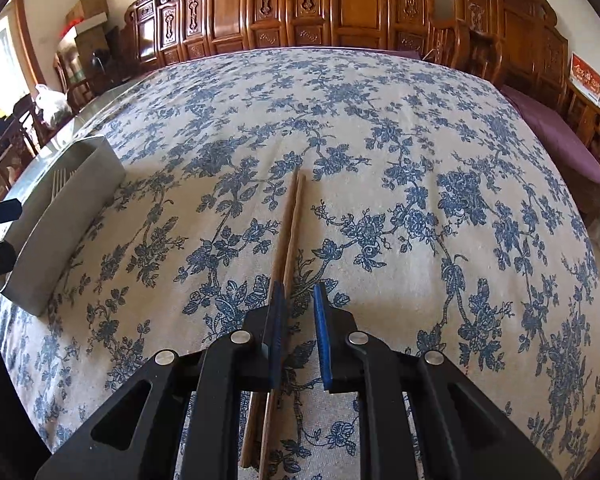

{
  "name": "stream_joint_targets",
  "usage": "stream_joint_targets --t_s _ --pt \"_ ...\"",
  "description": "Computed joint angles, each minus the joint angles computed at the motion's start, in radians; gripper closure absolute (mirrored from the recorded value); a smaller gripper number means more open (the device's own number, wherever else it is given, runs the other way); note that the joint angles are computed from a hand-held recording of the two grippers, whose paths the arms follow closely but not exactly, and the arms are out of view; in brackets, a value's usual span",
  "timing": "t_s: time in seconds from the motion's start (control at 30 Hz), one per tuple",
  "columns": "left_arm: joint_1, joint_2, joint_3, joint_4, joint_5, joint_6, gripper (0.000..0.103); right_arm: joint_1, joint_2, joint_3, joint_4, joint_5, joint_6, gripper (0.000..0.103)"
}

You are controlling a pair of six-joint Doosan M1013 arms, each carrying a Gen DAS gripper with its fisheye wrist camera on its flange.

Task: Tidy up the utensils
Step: 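Grasp a wooden chopstick from the cloth with the right tool, then grasp the last wooden chopstick with the left tool while the right tool holds its chopstick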

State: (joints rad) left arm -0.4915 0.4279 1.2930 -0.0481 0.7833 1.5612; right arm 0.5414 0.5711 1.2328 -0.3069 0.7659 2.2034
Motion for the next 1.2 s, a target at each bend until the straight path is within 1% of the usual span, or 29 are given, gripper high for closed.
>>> stream_joint_targets --t_s 0.07,0.17,0.23,0.3,0.4,0.43,0.47,0.53,0.6,0.67,0.77,1.0,1.17,1.2 --pt "-0.003 0.004 -0.003 0.000 0.003 -0.001 0.017 0.001 0.002 -0.005 -0.003 0.015 -0.004 0.086" --pt "-0.008 0.013 -0.010 0.003 0.011 -0.007 0.017 -0.005 0.002 -0.006 0.031 0.008 -0.024 0.086" --pt "-0.011 0.017 -0.013 0.002 0.014 -0.008 0.017 -0.006 0.006 -0.014 0.045 0.017 -0.042 0.086" --pt "-0.014 0.019 -0.016 0.005 0.017 -0.009 0.017 -0.003 0.012 -0.023 0.046 0.031 -0.059 0.086" --pt "-0.018 0.023 -0.020 0.008 0.019 -0.010 0.017 0.005 0.023 -0.040 0.014 0.060 -0.067 0.087" --pt "-0.019 0.024 -0.021 0.009 0.020 -0.010 0.017 0.007 0.025 -0.042 0.003 0.066 -0.064 0.089" --pt "-0.020 0.026 -0.024 0.010 0.022 -0.010 0.017 0.007 0.025 -0.043 -0.002 0.069 -0.063 0.095" --pt "-0.024 0.031 -0.029 0.017 0.025 -0.015 0.017 0.007 0.026 -0.046 -0.015 0.084 -0.062 0.097" --pt "-0.028 0.037 -0.036 0.019 0.032 -0.017 0.017 0.000 0.018 -0.036 0.002 0.076 -0.060 0.097" --pt "-0.034 0.045 -0.046 0.023 0.038 -0.018 0.017 -0.004 0.006 -0.021 -0.028 0.070 -0.020 0.097" --pt "-0.044 0.058 -0.060 0.024 0.045 -0.018 0.017 -0.021 -0.022 0.017 -0.036 0.033 0.040 0.097" --pt "-0.077 0.099 -0.104 0.065 0.059 -0.059 0.017 -0.047 -0.068 0.088 -0.091 -0.009 0.154 0.097" --pt "-0.097 0.130 -0.135 0.049 0.065 -0.059 0.017 -0.062 -0.092 0.123 -0.122 -0.039 0.214 0.097" --pt "-0.101 0.134 -0.139 0.048 0.061 -0.056 0.019 -0.063 -0.092 0.124 -0.124 -0.042 0.219 0.097"
